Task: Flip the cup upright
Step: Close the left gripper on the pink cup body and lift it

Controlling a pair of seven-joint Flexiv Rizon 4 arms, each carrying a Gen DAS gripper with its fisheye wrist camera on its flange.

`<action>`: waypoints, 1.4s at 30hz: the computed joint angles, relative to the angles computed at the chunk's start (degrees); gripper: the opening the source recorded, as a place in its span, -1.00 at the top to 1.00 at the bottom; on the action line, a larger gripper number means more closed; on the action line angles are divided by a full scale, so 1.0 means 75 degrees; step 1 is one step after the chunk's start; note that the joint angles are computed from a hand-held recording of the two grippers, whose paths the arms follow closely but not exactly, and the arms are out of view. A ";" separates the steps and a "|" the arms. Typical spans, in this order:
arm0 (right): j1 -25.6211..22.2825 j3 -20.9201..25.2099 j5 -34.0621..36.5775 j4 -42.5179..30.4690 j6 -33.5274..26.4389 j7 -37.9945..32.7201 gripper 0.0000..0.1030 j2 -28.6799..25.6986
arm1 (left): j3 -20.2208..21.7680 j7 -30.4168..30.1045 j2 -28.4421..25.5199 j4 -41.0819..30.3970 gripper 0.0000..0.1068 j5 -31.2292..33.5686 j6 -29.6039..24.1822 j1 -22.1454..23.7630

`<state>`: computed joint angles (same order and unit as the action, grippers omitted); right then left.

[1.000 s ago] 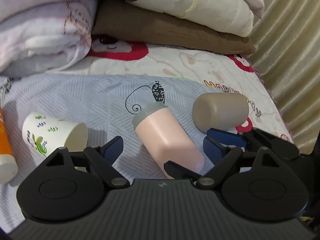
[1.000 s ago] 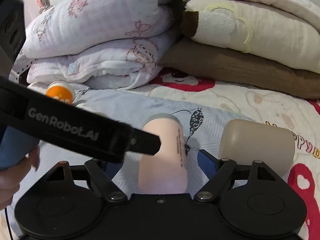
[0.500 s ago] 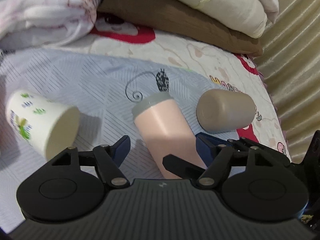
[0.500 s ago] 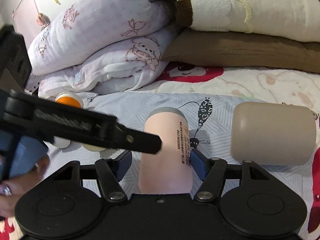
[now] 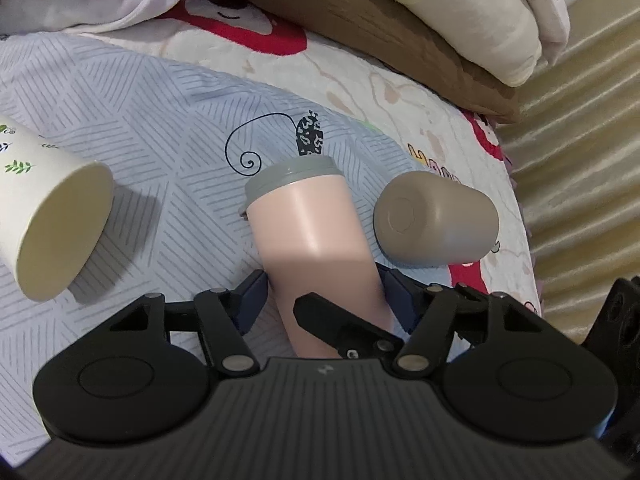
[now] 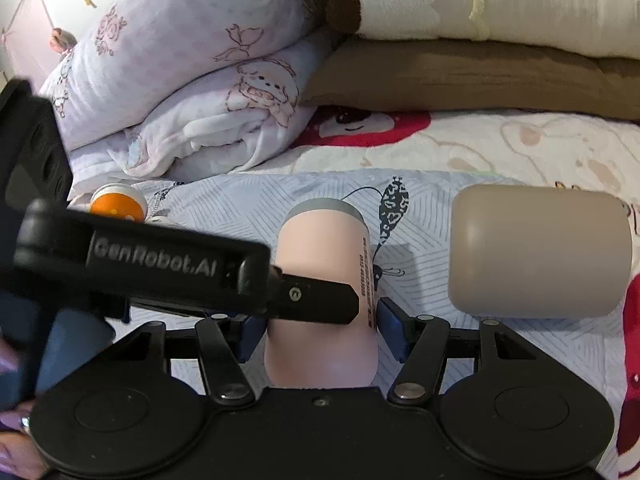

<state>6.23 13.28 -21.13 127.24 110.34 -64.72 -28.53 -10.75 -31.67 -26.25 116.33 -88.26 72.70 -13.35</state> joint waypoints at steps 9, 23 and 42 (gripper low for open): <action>-0.0475 0.0473 -0.0271 0.0304 -0.0139 0.0300 -0.27 0.0207 | 0.0065 0.0019 0.0322 0.0400 -0.18 0.0256 -0.0019 -0.0100; -0.1834 0.2318 -0.0515 0.0748 -0.1680 0.0501 -0.27 0.0860 | 0.0390 0.0004 0.1254 0.1589 -0.17 0.0288 -0.0423 -0.0327; -0.3850 0.5803 0.2093 0.0397 -0.3339 -0.1442 -0.28 0.0555 | 0.1077 -0.1231 0.2050 0.2567 -0.17 0.2700 -0.2528 0.0806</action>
